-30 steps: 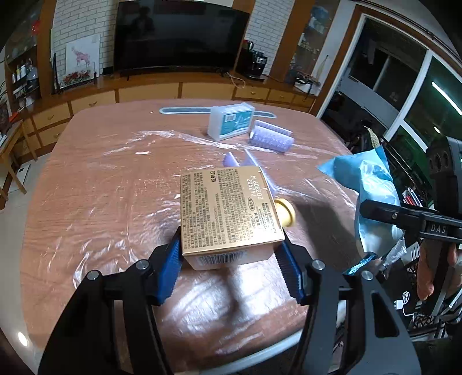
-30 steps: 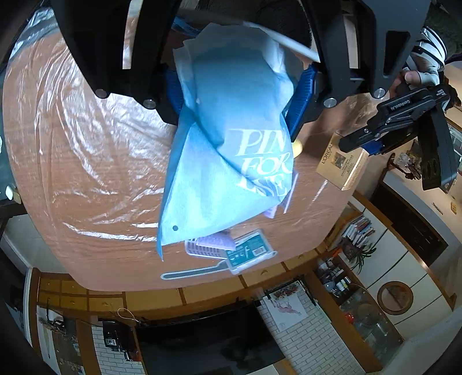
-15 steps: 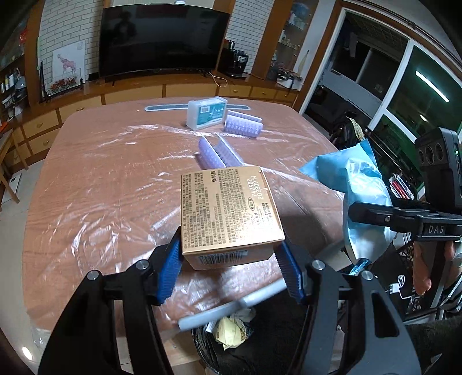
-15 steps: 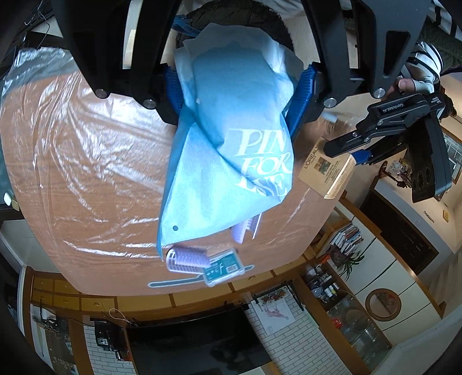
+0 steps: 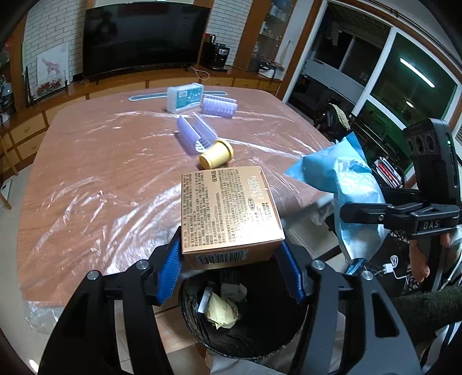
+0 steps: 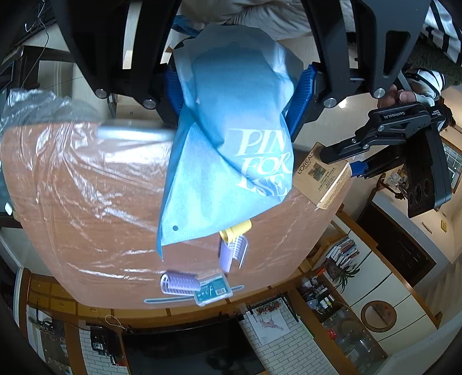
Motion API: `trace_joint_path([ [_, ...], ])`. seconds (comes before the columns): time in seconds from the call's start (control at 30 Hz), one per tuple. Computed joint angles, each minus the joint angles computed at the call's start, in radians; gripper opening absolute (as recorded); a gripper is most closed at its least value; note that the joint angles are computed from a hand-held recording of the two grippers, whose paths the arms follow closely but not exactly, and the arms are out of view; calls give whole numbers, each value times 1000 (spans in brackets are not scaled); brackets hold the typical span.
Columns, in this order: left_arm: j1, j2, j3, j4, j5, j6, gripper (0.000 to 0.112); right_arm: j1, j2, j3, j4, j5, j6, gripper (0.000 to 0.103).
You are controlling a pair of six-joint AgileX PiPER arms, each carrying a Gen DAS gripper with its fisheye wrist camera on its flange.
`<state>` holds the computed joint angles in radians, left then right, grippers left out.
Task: Collect trash
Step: 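Carry the light-blue bag and tan box with both tools over the bin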
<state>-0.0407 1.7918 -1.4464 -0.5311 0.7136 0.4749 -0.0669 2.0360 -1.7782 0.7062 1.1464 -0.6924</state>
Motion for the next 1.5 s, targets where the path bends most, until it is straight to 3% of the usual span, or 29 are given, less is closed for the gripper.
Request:
trace_joint_path([
  [0.8,-55,-93,165,-34,61,124,61,-13,-138,245,-45,16,-80,62],
  [1.5,-83,-45,234,39,18,81,61,39,-85,290,-120,-29,-79,62],
])
